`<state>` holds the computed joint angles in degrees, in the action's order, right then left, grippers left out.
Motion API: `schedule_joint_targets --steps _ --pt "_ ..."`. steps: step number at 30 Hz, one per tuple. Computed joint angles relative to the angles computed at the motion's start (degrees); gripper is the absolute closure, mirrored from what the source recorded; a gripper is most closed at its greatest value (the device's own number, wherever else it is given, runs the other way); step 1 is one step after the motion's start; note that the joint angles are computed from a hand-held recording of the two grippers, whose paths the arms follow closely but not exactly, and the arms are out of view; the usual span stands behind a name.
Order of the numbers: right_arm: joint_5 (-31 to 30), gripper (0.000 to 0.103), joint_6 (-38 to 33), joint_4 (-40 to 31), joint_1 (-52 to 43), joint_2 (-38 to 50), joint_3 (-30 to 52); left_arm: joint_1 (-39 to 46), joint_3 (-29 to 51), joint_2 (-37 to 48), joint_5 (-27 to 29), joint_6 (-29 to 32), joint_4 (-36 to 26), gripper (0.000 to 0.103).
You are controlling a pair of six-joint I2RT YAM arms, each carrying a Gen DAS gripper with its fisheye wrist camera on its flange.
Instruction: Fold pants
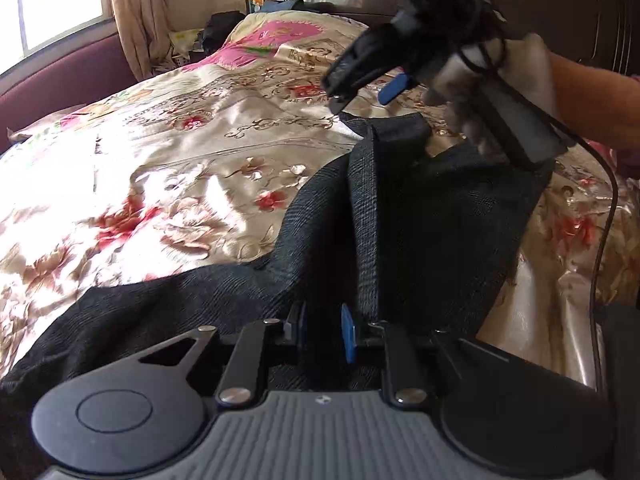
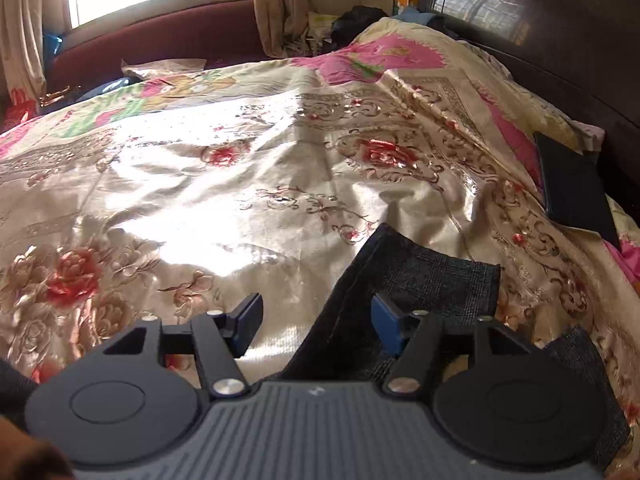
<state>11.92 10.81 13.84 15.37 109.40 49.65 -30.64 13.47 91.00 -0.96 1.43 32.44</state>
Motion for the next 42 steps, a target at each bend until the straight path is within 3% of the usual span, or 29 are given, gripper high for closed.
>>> schedule_joint_targets --steps 4,6,8,11,13,17,20,22,24,26,29,32,34,36,37,42 --pt "3.5 0.045 -1.5 -6.1 -0.2 9.9 11.3 -5.3 6.0 7.9 -5.5 -3.6 0.8 0.068" --pt "5.0 0.053 -0.9 -9.3 -1.9 13.8 15.1 -6.2 8.4 10.1 -7.4 -4.5 -0.6 0.068" --pt "0.1 0.101 1.1 -11.2 -6.0 14.6 15.7 -7.0 9.6 11.0 -9.1 -4.9 -1.3 0.074" --pt "-11.3 0.1 2.8 -5.7 -12.4 9.0 7.8 -7.7 9.7 10.4 -9.1 -5.2 -1.4 0.084" --pt "-15.5 0.1 1.3 -1.7 -15.3 3.0 0.9 -8.8 9.4 8.6 -9.6 -5.4 -1.7 0.085" --pt "-30.3 0.1 2.3 4.6 -26.2 -18.4 -15.9 -11.7 9.1 4.6 -8.5 -4.8 -1.9 0.085" --pt "-37.3 0.1 1.5 5.3 -35.8 -27.7 -24.9 -16.0 11.1 7.5 -10.6 -4.7 -3.4 0.084" --pt "-39.2 0.1 -0.4 8.5 -41.7 -25.1 -29.0 -17.9 13.9 11.6 -10.7 -6.0 -6.1 0.084" --pt "-38.1 0.094 -2.5 13.4 -45.2 -17.0 -30.4 -19.8 15.2 14.1 -11.4 -6.6 -7.2 0.084" --pt "-41.4 0.092 -2.0 17.8 -49.5 -8.4 -30.0 -21.5 16.3 15.4 -13.8 -6.1 -7.7 0.084" --pt "-47.1 0.092 2.4 24.1 -53.7 -0.7 -28.7 -21.8 18.5 16.0 -14.2 -5.7 -10.2 0.084" --pt "-48.4 0.08 6.2 28.1 -53.8 3.2 -26.4 -21.4 21.6 17.6 -14.8 -5.2 -12.1 0.083" --pt "-49.0 0.079 9.0 28.8 -53.3 5.6 -23.9 -21.5 23.0 18.5 -15.3 -5.3 -13.1 0.083" --pt "-48.1 0.095 10.7 28.7 -52.5 6.2 -22.7 -22.1 24.3 19.3 -16.2 -5.4 -13.8 0.083" --pt "-48.5 0.098 11.0 28.2 -52.6 6.0 -22.4 -22.2 24.5 19.2 -16.3 -5.3 -14.0 0.083" --pt "-58.5 0.099 10.3 29.5 -59.2 -3.5 -28.2 -23.3 21.9 14.9 -15.4 -3.8 -12.7 0.083"
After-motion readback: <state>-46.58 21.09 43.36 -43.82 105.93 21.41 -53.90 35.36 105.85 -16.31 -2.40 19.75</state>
